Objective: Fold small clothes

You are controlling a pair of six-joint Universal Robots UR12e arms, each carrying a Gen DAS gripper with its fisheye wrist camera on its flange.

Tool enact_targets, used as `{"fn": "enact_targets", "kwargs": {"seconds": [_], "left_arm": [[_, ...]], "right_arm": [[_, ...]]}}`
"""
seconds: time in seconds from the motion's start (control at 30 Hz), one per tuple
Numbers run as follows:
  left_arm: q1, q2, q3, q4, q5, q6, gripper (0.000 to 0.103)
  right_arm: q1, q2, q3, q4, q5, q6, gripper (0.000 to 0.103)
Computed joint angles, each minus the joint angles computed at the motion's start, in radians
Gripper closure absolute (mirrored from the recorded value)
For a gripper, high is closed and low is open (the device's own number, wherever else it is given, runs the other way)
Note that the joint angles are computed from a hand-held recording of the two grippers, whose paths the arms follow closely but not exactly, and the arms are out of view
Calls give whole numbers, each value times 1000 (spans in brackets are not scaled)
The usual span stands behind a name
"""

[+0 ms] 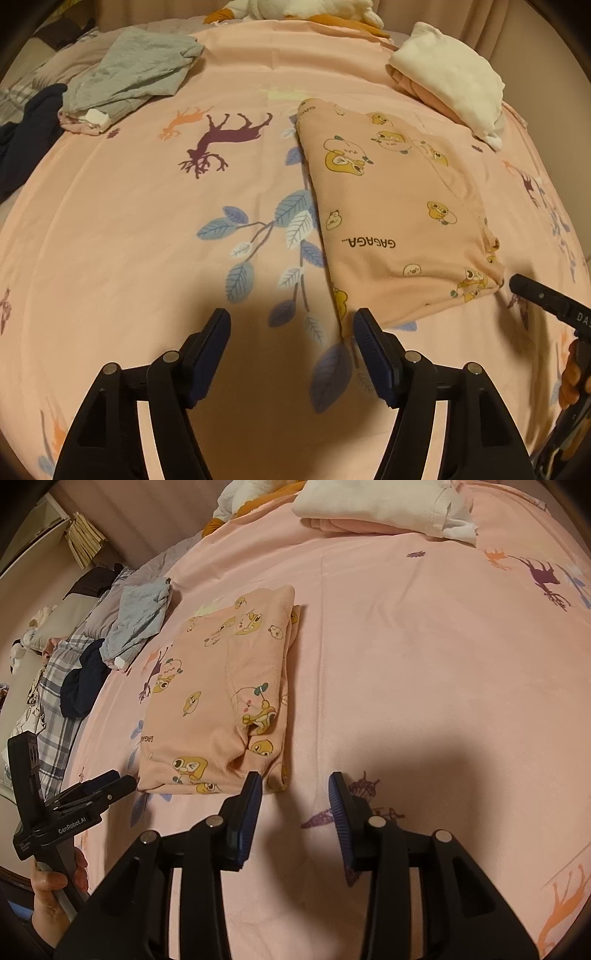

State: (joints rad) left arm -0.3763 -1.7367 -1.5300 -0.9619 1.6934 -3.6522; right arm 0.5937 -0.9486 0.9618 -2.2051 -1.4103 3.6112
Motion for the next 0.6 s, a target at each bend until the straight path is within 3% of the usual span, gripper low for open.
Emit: {"fn": "enact_targets", "kwargs": {"seconds": [0.2, 0.37, 0.6], "left_arm": [[-4, 3, 2, -3, 11, -3, 34], [-11, 6, 4, 0, 25, -3, 15], [-19, 9, 10, -5, 32, -5, 8]], "right_arm": [[5, -13, 11, -2, -28, 1, 53], [11, -19, 13, -6, -49, 2, 46], [20, -25, 12, -10, -88, 2, 31]]}}
